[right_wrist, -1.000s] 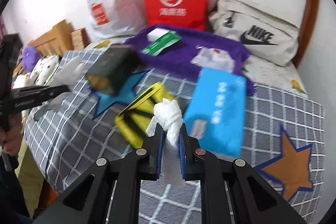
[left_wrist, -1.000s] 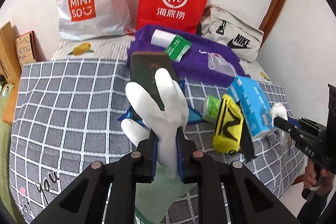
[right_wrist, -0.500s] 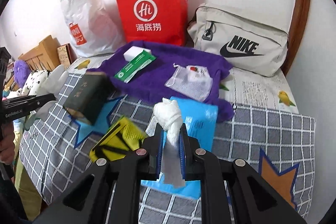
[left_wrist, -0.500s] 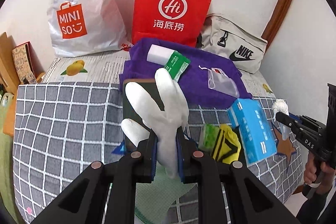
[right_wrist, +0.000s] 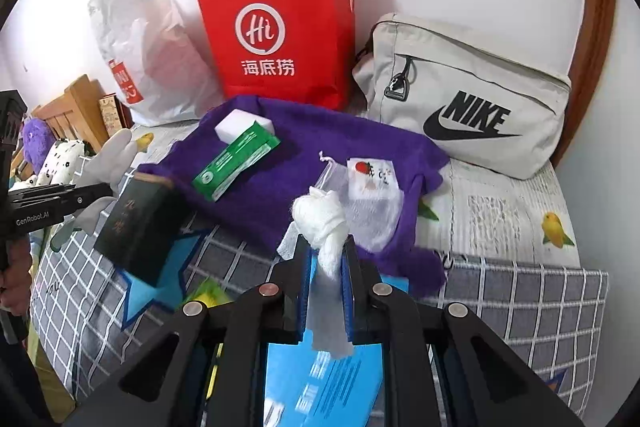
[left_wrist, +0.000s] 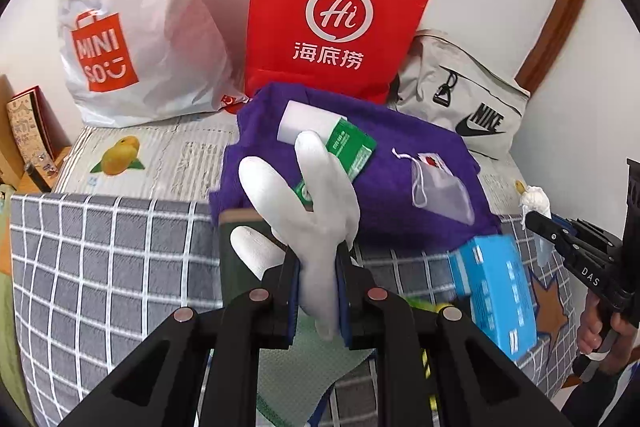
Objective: Organize soft objects
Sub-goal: 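Carry the glove with the left tool while the right tool carries the cloth over the towel, then release the white cloth onto the towel with the right tool while the left tool releases the glove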
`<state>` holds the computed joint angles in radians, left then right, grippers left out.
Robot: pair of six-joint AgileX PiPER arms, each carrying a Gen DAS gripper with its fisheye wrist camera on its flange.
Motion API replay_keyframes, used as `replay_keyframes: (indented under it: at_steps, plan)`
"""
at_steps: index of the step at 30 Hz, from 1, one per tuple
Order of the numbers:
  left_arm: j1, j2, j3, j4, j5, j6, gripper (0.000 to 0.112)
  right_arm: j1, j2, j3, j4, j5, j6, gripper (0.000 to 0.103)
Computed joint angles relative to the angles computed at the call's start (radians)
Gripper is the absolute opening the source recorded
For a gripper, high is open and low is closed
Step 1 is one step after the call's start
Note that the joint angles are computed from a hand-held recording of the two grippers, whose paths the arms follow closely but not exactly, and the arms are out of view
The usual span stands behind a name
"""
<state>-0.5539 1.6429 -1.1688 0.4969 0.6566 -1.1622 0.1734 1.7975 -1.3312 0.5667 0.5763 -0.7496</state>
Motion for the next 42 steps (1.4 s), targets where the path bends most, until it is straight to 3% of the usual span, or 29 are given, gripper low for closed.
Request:
replay_keyframes:
  at_steps: [9, 17, 34, 42]
  plan:
    - [0.130, 0.165, -0.196, -0.142, 0.012, 0.223, 0.015, 0.026, 0.194, -0.264, -0.087, 0.076, 0.114, 0.014]
    - [0.198, 0.318, -0.388, -0.204, 0.084, 0.328, 0.015, 0.039, 0.352, -0.479, -0.183, 0.156, 0.205, 0.015]
    - [0.260, 0.480, -0.534, -0.291, 0.090, 0.414, 0.016, 0.034, 0.570, -0.787, -0.287, 0.323, 0.317, 0.016]
    - [0.271, 0.516, -0.563, -0.320, 0.093, 0.430, 0.022, 0.038, 0.665, -0.936, -0.315, 0.417, 0.353, 0.016]
